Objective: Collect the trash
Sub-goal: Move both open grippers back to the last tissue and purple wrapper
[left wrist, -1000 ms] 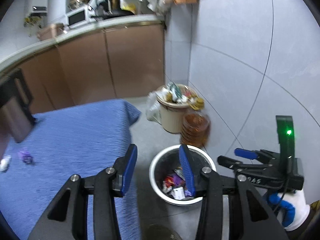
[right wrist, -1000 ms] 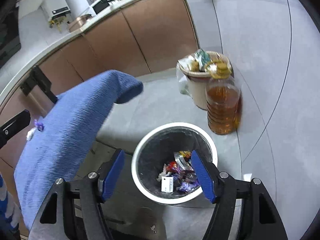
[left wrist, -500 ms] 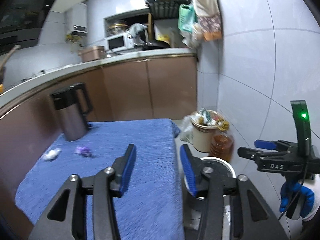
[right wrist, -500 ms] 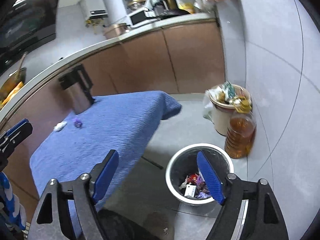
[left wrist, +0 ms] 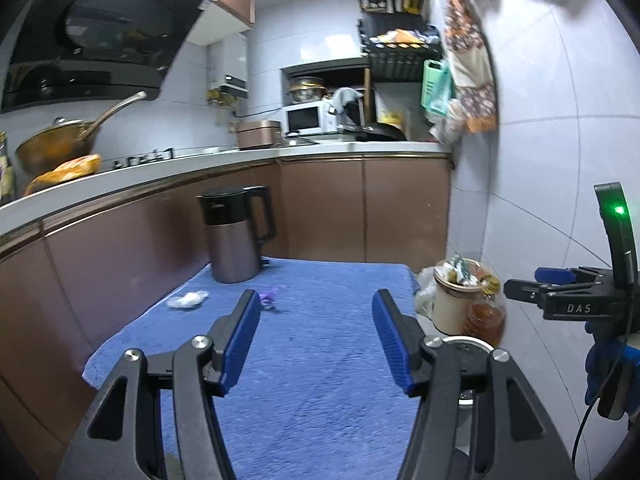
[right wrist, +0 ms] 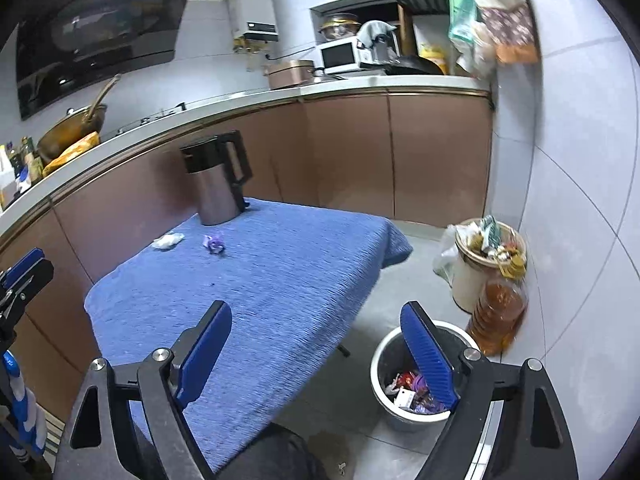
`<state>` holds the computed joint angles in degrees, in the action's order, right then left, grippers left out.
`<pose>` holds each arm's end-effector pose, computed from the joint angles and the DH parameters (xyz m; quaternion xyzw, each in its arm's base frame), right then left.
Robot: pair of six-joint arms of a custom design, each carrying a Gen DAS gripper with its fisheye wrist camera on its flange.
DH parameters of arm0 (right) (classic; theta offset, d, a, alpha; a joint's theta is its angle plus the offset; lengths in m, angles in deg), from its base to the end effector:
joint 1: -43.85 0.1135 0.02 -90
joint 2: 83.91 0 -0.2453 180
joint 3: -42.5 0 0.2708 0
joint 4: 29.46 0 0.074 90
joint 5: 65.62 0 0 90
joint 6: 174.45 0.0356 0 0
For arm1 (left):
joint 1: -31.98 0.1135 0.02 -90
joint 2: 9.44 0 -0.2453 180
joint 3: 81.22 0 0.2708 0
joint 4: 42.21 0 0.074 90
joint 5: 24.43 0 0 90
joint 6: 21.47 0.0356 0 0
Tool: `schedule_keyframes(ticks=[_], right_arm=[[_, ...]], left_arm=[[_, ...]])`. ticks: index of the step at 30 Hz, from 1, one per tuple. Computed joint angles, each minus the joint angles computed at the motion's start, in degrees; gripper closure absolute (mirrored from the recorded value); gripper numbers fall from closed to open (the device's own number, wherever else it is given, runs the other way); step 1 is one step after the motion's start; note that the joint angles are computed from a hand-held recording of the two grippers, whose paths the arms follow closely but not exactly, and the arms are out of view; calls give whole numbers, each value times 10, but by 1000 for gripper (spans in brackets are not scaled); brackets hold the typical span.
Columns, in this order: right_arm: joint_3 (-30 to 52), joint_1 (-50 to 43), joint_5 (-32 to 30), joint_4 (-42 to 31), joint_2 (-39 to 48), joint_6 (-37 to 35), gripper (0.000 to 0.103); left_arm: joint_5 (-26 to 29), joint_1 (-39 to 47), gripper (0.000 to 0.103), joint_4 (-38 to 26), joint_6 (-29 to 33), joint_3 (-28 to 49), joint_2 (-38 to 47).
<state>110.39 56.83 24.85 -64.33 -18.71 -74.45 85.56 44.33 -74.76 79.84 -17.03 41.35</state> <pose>0.2733 0.0627 0.2905 -0.0208 0.8751 0.0928 0.4745 0.2272 0.0373 0.3311 0.0933 0.8034 -0.0214 0.5877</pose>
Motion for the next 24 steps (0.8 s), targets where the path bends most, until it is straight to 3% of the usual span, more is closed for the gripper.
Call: schedule_keyframes(ticks=[11, 17, 24], right_arm=[[95, 88, 59, -12, 80, 5, 16], [150, 111, 66, -5, 144, 10, 14], [217, 125, 60, -12, 217, -1, 14]], left_arm=[[110, 149, 47, 15, -11, 42, 73], [128, 192, 47, 19, -3, 73, 125], [123, 213, 39, 35, 4, 111, 196]])
